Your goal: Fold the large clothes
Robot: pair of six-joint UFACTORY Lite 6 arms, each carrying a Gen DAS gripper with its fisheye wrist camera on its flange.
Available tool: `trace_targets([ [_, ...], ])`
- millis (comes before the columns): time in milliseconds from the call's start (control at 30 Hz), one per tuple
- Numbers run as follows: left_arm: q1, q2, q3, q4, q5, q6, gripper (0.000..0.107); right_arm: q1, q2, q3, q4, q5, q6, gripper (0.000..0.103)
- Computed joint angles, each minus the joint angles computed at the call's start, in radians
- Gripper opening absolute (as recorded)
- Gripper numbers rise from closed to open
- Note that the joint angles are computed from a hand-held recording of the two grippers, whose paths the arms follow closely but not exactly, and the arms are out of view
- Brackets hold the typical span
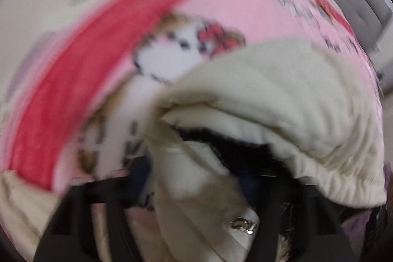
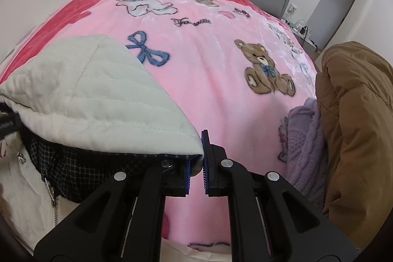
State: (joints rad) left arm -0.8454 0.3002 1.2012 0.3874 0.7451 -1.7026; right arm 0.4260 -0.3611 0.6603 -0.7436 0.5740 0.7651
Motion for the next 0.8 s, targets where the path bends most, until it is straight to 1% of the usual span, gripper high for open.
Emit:
trace_targets([
  [33, 0.009, -0.016, -0.036, -0.009, -0.030, 0.043, 0.027, 0.001, -0.002, -0.003, 0.001, -0.006, 0.000, 0.007],
  [67, 0.004, -0.034, -0.058, 0.002, -0.029, 0.059, 0.023, 0.005, -0.004, -0.009, -0.014, -0.004, 0.014, 0.007],
  [100, 0.004, -0.081, -0.101, -0.005, -0.052, 0.097, 0.018, 0.005, -0.008, -0.013, -0.016, -0.003, 0.017, 0.007],
  [167, 0.013, -0.156, -0.146, -0.064, -0.061, 0.197, 0.015, -0.004, -0.016, -0.019, -0.032, 0.008, 0.033, 0.007],
  [200, 0.019, -0.206, -0.160, -0.104, -0.045, 0.278, 0.015, -0.019, -0.020, -0.021, -0.016, 0.003, 0.017, 0.007],
  [267, 0.004, -0.258, -0.144, -0.121, 0.024, 0.360, 0.014, -0.053, -0.038, -0.030, 0.027, -0.009, -0.021, 0.007],
  [300, -0.020, -0.266, -0.089, -0.109, 0.099, 0.417, 0.013, -0.065, -0.053, -0.038, 0.045, -0.014, -0.037, 0.007],
  [400, -0.082, -0.263, 0.065, -0.028, 0.240, 0.495, 0.013, -0.115, -0.131, -0.067, 0.120, -0.034, -0.112, 0.007],
  [467, -0.055, -0.254, 0.126, -0.033, 0.261, 0.560, 0.013, -0.152, -0.167, -0.072, 0.197, -0.043, -0.196, 0.007],
  [500, -0.021, -0.249, 0.140, -0.052, 0.251, 0.589, 0.013, -0.152, -0.166, -0.072, 0.209, -0.042, -0.214, 0.007],
  [533, 0.004, -0.249, 0.136, -0.068, 0.240, 0.605, 0.013, -0.134, -0.154, -0.075, 0.180, -0.035, -0.195, 0.007],
  [567, 0.047, -0.247, 0.118, -0.091, 0.208, 0.630, 0.013, -0.113, -0.141, -0.077, 0.148, -0.025, -0.166, 0.007],
  [600, 0.096, -0.257, 0.082, -0.133, 0.159, 0.674, 0.013, -0.088, -0.127, -0.079, 0.096, -0.007, -0.108, 0.007],
  [633, 0.147, -0.240, 0.061, -0.193, 0.107, 0.746, 0.014, -0.082, -0.109, -0.077, 0.081, -0.002, -0.082, 0.007],
  [700, 0.191, -0.172, 0.049, -0.247, 0.077, 0.816, 0.014, -0.079, -0.081, -0.074, 0.066, -0.006, -0.053, 0.007],
  [733, 0.196, -0.152, 0.047, -0.259, 0.056, 0.834, 0.015, -0.061, -0.053, -0.072, 0.014, -0.002, -0.010, 0.007],
  [800, 0.210, -0.145, 0.024, -0.274, -0.017, 0.863, 0.018, -0.046, -0.031, -0.072, -0.019, 0.000, 0.017, 0.007],
])
